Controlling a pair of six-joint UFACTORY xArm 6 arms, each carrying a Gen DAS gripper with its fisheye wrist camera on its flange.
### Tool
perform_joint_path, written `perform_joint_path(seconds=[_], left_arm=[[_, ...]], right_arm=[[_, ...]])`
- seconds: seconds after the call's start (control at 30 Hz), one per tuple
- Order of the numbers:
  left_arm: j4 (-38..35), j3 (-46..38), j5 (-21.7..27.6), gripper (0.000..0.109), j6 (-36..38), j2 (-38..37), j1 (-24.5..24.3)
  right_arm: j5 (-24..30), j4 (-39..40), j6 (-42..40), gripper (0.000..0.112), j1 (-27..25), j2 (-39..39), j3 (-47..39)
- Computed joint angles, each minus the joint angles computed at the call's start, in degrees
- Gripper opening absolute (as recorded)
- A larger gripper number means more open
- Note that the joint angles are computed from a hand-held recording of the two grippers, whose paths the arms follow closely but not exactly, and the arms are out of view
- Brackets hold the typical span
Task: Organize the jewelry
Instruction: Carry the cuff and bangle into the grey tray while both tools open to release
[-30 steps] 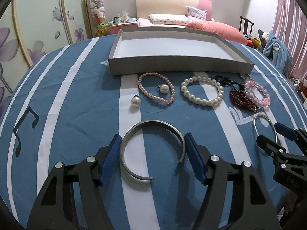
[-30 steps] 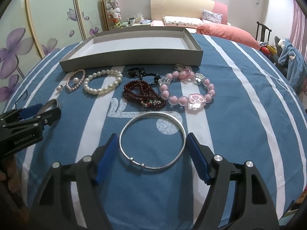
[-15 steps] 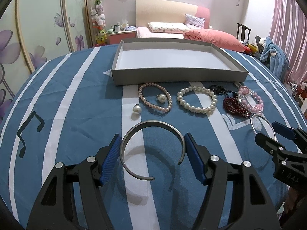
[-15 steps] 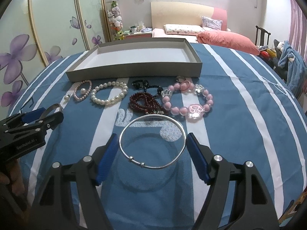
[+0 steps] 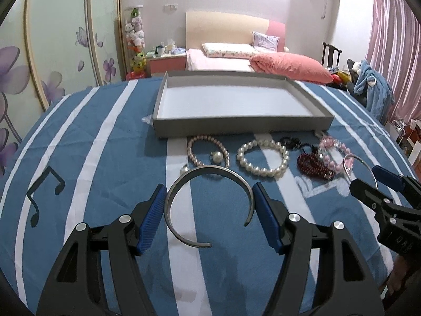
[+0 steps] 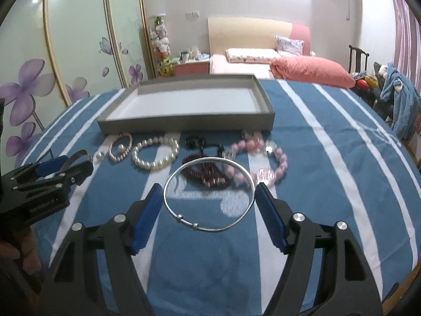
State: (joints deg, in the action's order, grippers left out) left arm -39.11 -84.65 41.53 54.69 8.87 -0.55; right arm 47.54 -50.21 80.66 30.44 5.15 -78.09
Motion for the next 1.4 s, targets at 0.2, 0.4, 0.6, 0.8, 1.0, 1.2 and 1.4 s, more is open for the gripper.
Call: perform_joint_path(seconds=[0.2,0.4,0.6,0.8,1.0,1.2,1.4], left_arm=[[-3.24,-3.14,-2.60,0.067,1.11,1.05,-1.25],[-4.88,-8.67,-6.03,0.067,1.19,4.65,-3.33],[-2.61,-16.26,-9.55,0.067,-1.45,11.13,-5.68],[2.68,-26.71,-8.45,0.067,-7.27,19.66,-7.08],[6.87,-33.95,-5.87,0.067,-11.00,25.45,-7.50],[10.63,-41.13,-2.64,0.067,-14.23,30.67,-7.51],[14.39,-51.20,2.87,0.067,-18.91,37.08,-7.13]], right_arm=[[1.77,-7.01,1.54,0.070,-0.19,0.78,-3.80],[1.74,-12.65,1.98,0.070,-2.19,3.35,-9.19],[-0.54,-13.80,-0.08,0.070,-5.72,8.82,-16.54],[-2.09,-9.98,-6.22,0.070,-9.11,17.21,-27.00],[-3.49,-0.17,-13.51,0.070,-12.64,25.83,-36.83],[-2.75,9.64,-20.40,0.070,-14.86,31.71,-43.29],[-1.22,16.08,-24.38,0.070,-16.01,35.48,-47.61]])
